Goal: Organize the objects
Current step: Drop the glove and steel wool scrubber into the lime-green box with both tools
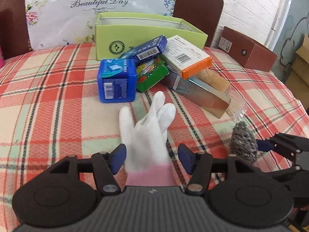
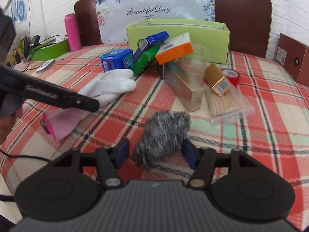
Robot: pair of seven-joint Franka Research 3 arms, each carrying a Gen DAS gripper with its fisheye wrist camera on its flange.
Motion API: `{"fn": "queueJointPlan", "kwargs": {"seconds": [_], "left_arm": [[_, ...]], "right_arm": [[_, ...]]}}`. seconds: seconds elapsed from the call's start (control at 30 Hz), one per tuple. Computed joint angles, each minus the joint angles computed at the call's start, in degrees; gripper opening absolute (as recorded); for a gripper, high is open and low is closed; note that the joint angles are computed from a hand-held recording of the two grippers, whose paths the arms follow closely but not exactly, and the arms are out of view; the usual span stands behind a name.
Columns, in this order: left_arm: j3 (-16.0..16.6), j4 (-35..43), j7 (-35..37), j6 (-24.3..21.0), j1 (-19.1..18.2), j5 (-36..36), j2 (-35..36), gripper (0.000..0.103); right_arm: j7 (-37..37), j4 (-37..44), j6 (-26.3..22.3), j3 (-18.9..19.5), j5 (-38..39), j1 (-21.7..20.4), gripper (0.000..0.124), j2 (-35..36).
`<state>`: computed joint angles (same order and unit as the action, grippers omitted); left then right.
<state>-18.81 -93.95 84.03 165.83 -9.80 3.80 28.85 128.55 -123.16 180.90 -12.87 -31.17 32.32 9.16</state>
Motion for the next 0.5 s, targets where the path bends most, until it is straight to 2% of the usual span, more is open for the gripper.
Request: {"fn": "queueJointPlan", "kwargs": {"seconds": [0.03,0.13,0.17,0.23,0.33,0.4,0.43,0.5], "left_arm": [[0.9,1.0,-0.9,-0.7,-0.8,0.5,0.5,0.061],[0.4,1.7,-1.2,-2.2,-0.5,0.0,0.7,0.035],[-0.5,1.1,-0.6,-1.7,0.2,-0.8,0.4,0.035],[-0.7,0.7,-0.4,-1.3,0.4,-1.3,0.2,0.035],[2.6,1.7,-3.5,-1.9,-2.6,1.6,0.5,0.036],[2.8,1.8,-4.2,-2.1,-2.9,2.3,0.7,0.036],[2.8,1.7,-4.4,-2.1,-2.9,2.5,0.6,0.036],[1.6,1.3,-3.9,-1.9,-1.9,1.9,0.3,0.027]], "right_arm": [[0.1,0.3,0.5,-0.2,-0.1,0.1,0.065,0.1],[1.3,2.4,-1.1,-1.7,-0.6,1.6,0.074,0.8],[2.6,3.0,-1.6,-2.4,-1.8,2.2,0.074,1.0],[3.1,3.2,-2.7,-1.3,-2.1,1.2,0.074,0.9],[5.3,2.7,-3.7,0.1,-3.4,-0.3,0.073,0.4],[6.0,2.2,-3.4,1.3,-3.8,-1.5,0.073,0.2],[5.9,2.2,-3.9,2.0,-3.6,-2.1,0.069,0.3],[2.6,2.3,-4.8,5.3,0.7,-4.7,0.057,0.6]]}}
